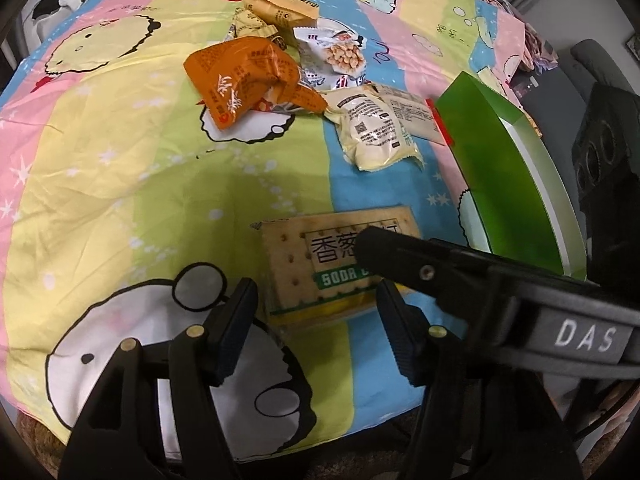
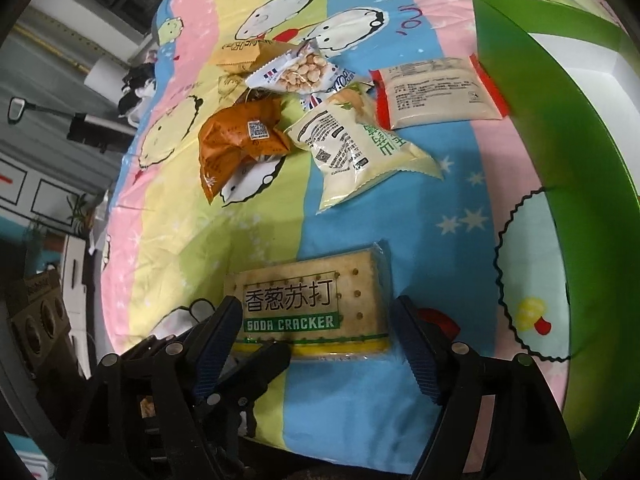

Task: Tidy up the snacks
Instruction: 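Grasp the soda cracker pack with the right tool and lift it, then carry the soda cracker pack over the green box with the right tool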

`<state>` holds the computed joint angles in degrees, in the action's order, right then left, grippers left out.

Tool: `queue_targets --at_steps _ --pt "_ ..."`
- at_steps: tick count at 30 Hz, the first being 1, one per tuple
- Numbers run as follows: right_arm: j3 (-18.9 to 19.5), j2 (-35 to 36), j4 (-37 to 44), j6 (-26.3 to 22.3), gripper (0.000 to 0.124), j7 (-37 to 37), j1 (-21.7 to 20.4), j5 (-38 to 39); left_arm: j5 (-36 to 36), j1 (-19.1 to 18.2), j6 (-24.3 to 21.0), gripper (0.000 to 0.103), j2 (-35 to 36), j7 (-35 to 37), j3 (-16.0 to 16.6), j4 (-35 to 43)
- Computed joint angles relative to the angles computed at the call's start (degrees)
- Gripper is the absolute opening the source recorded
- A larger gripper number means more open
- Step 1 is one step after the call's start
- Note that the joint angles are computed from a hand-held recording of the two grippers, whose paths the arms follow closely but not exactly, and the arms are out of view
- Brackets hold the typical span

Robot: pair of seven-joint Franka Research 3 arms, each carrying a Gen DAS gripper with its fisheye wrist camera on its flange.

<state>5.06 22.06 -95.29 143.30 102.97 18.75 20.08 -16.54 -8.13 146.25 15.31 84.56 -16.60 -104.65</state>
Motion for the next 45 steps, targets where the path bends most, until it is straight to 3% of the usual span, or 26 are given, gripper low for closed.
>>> queue_targets --at_steps 6,10,19,31,45 --pt "0.3 0.68 -0.05 0.45 0.084 -0.81 0.05 0.37 0.21 -0.22 1.7 0.056 0.02 0.77 -0.34 -0.55" --pt "-1.25 0.43 -0.5 1.43 0.085 1.54 2.52 -4.67 3.41 -1.21 2.32 0.055 -0.37 -0.42 0.29 -0.95" --pt "0.17 -3.11 -4.2 4.76 0.083 -1.14 0.94 -1.59 11.15 -3.27 5.02 0.054 -2.45 -5.41 1.38 -1.62" --pt "-1.35 -9.72 -9.94 12.25 0.083 3.67 2.74 -7.41 11.18 -3.45 10.78 0.054 -6.0 -3.61 0.61 -3.72" --pt "-2.32 -14.47 -14.59 17.94 0.083 10.41 2.12 -14.79 11.12 -4.98 13.0 0.054 -5.82 -1.21 0.02 -1.49"
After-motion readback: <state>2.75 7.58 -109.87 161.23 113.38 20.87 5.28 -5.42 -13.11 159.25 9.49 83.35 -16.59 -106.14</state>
